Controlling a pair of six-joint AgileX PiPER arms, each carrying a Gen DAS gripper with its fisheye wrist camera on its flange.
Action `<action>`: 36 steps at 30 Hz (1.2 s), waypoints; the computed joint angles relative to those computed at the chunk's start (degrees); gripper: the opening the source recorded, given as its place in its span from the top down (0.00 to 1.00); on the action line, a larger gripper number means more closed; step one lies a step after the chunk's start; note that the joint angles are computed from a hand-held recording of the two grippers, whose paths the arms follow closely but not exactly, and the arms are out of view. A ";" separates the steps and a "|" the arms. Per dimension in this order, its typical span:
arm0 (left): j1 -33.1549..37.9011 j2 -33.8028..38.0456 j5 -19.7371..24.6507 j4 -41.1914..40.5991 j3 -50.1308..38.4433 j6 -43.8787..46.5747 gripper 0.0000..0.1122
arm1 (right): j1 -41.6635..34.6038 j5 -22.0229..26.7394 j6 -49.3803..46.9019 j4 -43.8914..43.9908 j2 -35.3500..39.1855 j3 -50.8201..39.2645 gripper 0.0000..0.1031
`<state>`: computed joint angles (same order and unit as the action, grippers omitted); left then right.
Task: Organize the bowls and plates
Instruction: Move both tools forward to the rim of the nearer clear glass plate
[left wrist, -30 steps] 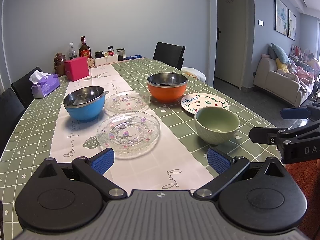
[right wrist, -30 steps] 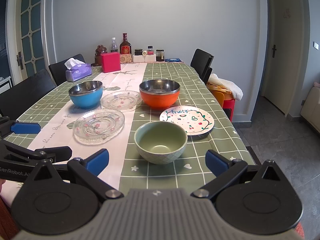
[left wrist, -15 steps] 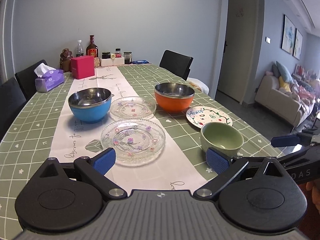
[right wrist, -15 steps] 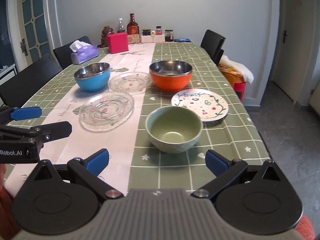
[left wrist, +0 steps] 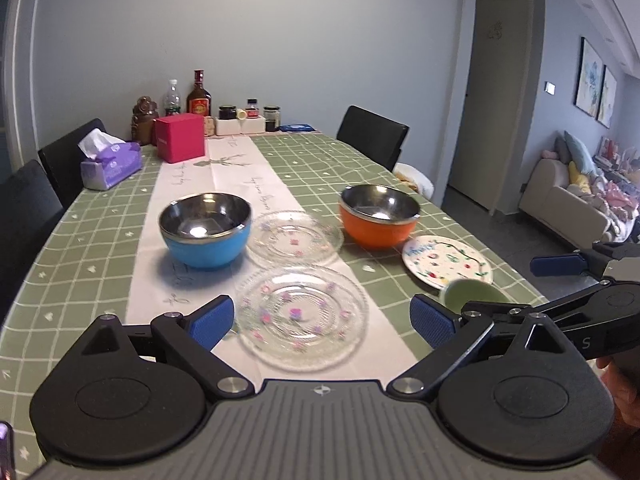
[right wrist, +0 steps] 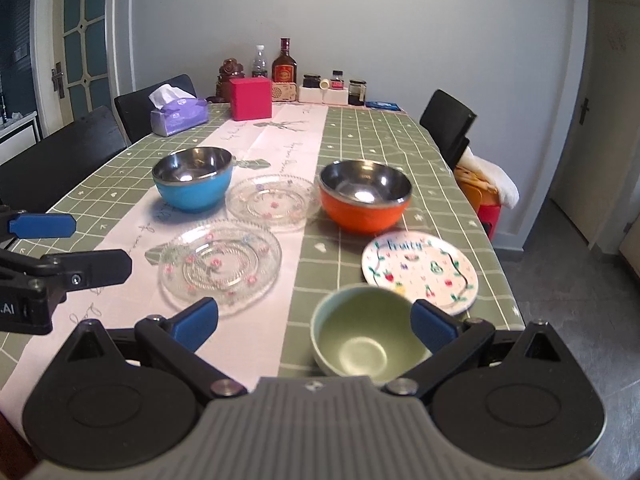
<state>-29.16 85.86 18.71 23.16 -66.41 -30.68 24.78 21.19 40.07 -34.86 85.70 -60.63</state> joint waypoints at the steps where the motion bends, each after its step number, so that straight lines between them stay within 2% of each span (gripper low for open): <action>1: 0.62 0.55 0.09 -0.32 -0.71 0.67 0.08 | 0.09 0.16 -0.21 0.06 1.08 -1.28 0.03; 4: 2.89 2.30 0.85 -5.00 -2.92 5.58 0.08 | 0.37 0.41 -0.98 0.42 4.70 -5.51 0.03; 7: 4.14 4.17 1.10 -4.92 -4.29 6.07 0.08 | 0.64 0.91 -0.62 -0.08 7.95 -9.05 0.03; 14: 6.87 9.36 3.34 -13.55 -8.56 14.62 0.08 | 0.28 2.21 -7.03 7.10 15.71 -18.03 0.04; 16: 8.33 11.23 4.72 -18.87 -10.57 19.26 0.14 | -0.54 2.78 -12.43 13.27 17.96 -21.10 0.11; 18: 9.60 12.96 5.92 -22.25 -12.33 21.97 0.21 | -1.67 3.75 -17.81 20.21 20.41 -24.45 0.22; 20: 10.64 14.52 6.69 -25.58 -13.73 24.93 0.26 | -2.63 4.51 -21.79 25.66 22.81 -27.48 0.24; 21: 11.13 15.44 7.38 -27.23 -14.67 26.28 0.28 | -3.02 4.79 -23.73 28.22 23.95 -28.77 0.29; 23: 12.19 17.35 9.04 -31.27 -16.62 29.47 0.36 | -3.92 7.21 -27.75 33.39 26.57 -32.30 0.37; 26: 13.20 20.35 10.78 -33.15 -19.39 30.59 0.45 | -4.89 12.85 -30.79 38.49 31.31 -38.89 0.48; 29: 14.36 23.42 13.36 -34.64 -22.59 30.46 0.53 | -5.37 17.68 -29.40 39.22 35.90 -45.28 0.49; 34: 16.59 26.89 16.60 -38.68 -26.61 30.47 0.58 | -5.62 23.59 -25.91 36.95 41.62 -54.08 0.49; 36: 17.62 28.01 17.82 -42.23 -27.76 32.42 0.61 | -6.42 26.60 -26.05 38.94 43.97 -57.94 0.57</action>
